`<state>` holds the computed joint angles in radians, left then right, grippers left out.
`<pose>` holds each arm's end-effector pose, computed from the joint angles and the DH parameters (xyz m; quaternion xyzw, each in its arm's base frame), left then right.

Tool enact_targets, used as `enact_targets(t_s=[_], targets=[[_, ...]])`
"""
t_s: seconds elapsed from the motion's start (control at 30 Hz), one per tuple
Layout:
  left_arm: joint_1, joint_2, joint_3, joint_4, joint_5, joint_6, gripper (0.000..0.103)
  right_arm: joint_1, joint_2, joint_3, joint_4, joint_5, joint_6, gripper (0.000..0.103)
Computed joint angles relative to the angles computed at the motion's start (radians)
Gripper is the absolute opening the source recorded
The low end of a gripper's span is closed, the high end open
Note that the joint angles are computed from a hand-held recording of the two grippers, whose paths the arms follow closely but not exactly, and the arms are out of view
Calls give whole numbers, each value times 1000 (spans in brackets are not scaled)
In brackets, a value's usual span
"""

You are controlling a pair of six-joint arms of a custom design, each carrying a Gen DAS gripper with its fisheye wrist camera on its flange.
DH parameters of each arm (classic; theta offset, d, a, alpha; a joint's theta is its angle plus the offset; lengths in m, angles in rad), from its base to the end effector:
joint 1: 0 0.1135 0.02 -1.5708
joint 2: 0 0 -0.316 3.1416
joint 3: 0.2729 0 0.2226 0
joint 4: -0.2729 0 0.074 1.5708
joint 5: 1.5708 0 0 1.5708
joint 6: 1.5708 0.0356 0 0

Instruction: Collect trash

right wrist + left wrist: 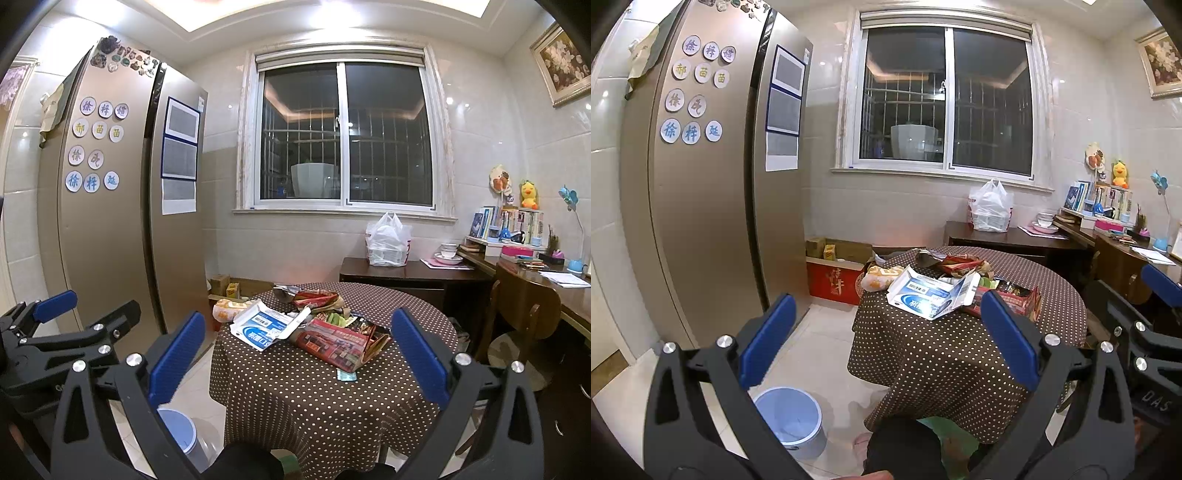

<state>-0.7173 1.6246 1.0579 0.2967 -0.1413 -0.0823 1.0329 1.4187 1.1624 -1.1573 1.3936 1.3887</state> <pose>0.2711 -0.2298 0.3354 0.2072 0.7675 -0.1833 0.5782 0.1363 0.1600 0.3503 0.1849 0.7435 -0.1690 0.6200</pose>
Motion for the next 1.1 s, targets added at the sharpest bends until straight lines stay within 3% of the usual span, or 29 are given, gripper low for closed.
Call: enact_targets(t_s=[0.67, 1.1], targets=[[-30, -5, 15, -16, -45, 20, 98, 4, 6, 12, -30, 0, 27, 99], [-40, -4, 1, 2, -62, 20, 98, 0, -7, -2, 27, -1, -28, 99]])
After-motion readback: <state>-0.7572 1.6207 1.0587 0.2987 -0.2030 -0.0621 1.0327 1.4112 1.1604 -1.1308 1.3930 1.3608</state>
